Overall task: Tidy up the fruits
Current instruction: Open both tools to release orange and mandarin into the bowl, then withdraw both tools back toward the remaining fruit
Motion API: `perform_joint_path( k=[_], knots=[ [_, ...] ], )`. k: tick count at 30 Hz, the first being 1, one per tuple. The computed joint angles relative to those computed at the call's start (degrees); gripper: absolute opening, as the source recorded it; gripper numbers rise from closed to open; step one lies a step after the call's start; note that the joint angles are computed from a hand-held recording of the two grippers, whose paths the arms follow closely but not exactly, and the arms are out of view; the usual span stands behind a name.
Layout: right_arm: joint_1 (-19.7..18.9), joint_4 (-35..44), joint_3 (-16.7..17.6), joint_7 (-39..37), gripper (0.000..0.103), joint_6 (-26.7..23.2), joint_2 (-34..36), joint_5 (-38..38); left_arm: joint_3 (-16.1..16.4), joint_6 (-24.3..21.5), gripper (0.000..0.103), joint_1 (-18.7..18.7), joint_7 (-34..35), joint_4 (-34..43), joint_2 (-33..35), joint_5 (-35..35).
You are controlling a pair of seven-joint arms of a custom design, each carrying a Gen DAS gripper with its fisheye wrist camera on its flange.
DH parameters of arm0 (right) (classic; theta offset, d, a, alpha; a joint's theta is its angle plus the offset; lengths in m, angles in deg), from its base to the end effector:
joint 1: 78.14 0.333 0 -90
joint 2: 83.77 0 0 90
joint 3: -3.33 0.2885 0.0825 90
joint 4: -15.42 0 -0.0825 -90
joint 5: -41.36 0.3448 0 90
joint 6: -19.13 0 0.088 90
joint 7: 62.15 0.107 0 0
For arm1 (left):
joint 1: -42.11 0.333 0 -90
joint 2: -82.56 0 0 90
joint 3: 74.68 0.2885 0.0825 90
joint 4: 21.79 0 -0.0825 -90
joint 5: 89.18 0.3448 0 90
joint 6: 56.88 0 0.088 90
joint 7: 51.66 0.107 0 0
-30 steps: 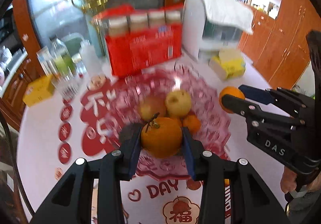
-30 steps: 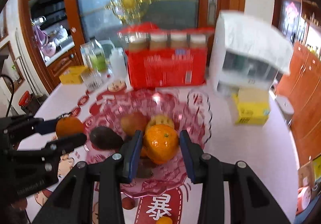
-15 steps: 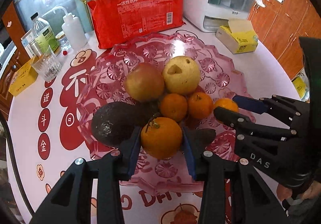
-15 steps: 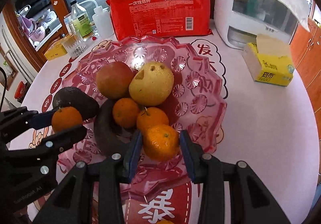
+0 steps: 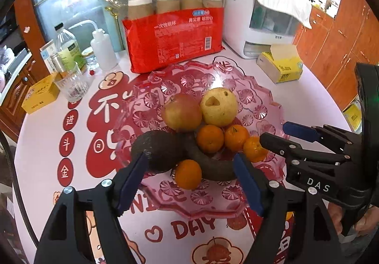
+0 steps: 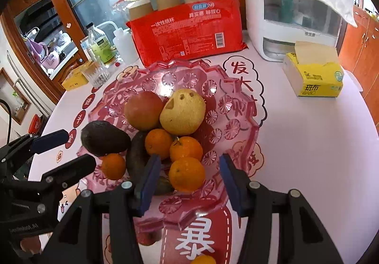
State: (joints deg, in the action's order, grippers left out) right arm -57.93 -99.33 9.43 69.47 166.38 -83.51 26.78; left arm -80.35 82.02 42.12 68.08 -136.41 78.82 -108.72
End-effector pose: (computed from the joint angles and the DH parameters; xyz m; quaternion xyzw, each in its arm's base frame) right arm 0.5024 0.2529 0.5061 -0.6444 0.7070 -0.1463 0.2521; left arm 0.5403 -0.0560 0.5274 -0.5244 0.8059 -0.2441 0.1263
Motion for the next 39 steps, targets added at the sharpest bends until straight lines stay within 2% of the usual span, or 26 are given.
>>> perform_joint_path(
  k=[21, 30, 39],
  knots=[
    [1.6, -7.3, 3.7, 8.1, 0.053, -3.9, -14.1, -7.7, 2.5, -2.8, 0.08, 1.2, -2.3, -11.3, -17.5, -0.9],
    [2.9, -13.4, 4.5, 6.6, 0.053, -5.7, -21.4, -5.9, 2.8, -2.8, 0.082, 2.2, -5.9, -18.8, -26.5, -0.2],
    [4.1, -21.7, 5.0, 4.0, 0.053, -6.9, -28.1, -4.1, 1.4, -3.2, 0.082, 1.5, -10.4, -29.2, -34.6, 1.2]
  ],
)
